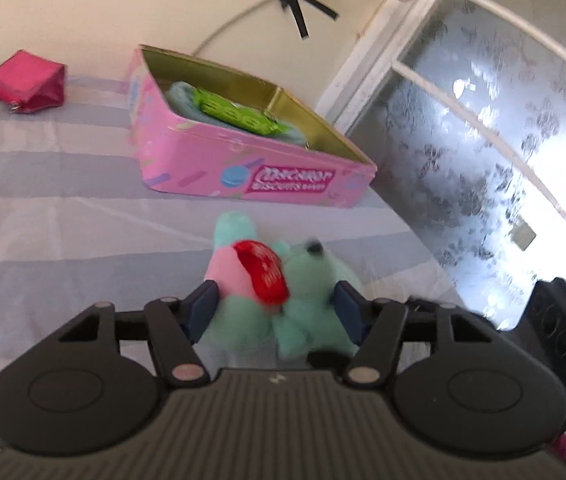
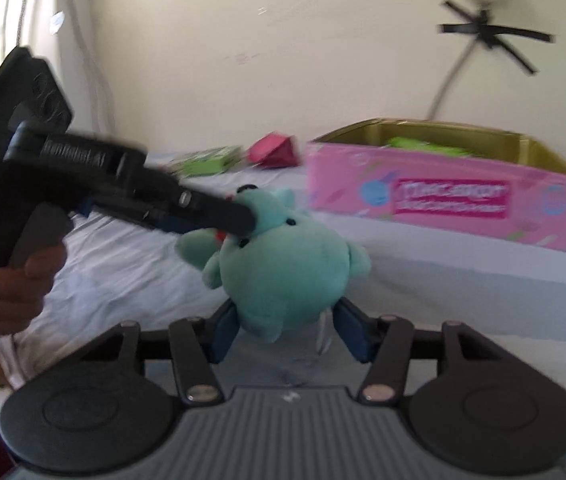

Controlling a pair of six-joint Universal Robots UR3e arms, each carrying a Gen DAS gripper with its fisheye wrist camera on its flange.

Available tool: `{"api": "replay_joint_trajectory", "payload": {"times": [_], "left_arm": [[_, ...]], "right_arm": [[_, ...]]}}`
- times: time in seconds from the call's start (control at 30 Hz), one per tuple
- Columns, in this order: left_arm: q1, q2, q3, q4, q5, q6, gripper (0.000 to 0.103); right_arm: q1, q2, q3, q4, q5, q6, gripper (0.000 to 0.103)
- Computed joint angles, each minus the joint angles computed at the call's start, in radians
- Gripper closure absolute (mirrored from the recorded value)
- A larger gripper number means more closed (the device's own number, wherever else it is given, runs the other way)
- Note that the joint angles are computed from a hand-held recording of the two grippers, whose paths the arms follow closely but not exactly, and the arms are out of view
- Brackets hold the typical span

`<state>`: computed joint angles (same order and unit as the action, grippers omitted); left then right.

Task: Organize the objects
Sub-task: 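Bring the left gripper to the elephant and grasp it beside the right gripper, then lift the elephant with both grippers and carry it toward the pink tin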

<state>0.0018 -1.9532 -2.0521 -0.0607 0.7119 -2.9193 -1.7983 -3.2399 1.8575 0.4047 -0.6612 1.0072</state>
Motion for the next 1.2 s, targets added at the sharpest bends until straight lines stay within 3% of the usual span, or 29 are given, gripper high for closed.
{"api": "replay_joint_trajectory", "payload": {"times": [0.17, 0.3, 0.43, 0.77, 1.2], "left_arm": [[-0.152, -0.046, 0.058, 0.143, 0.207, -0.077, 0.037], [-0.195, -0.057, 0.097, 0.151, 0.282, -0.109, 0.036], [-0.196, -0.053, 0.104, 0.138, 0.3, -0.125, 0.035], [-0.223, -0.06, 0.119, 0.13, 0.337, -0.147, 0.027], [-0.212, -0.055, 0.104, 0.126, 0.337, -0.148, 0.018]], "right_arm": [[-0.004, -0.006, 0.101, -0.153, 0.03, 0.134, 0.05], [-0.016, -0.029, 0.121, -0.162, 0.031, 0.149, 0.05], [-0.061, -0.043, 0.102, -0.09, 0.004, 0.094, 0.049], [-0.02, -0.044, 0.142, -0.14, 0.025, 0.123, 0.043], [-0.039, -0.034, 0.09, -0.069, 0.012, 0.077, 0.035]]}}
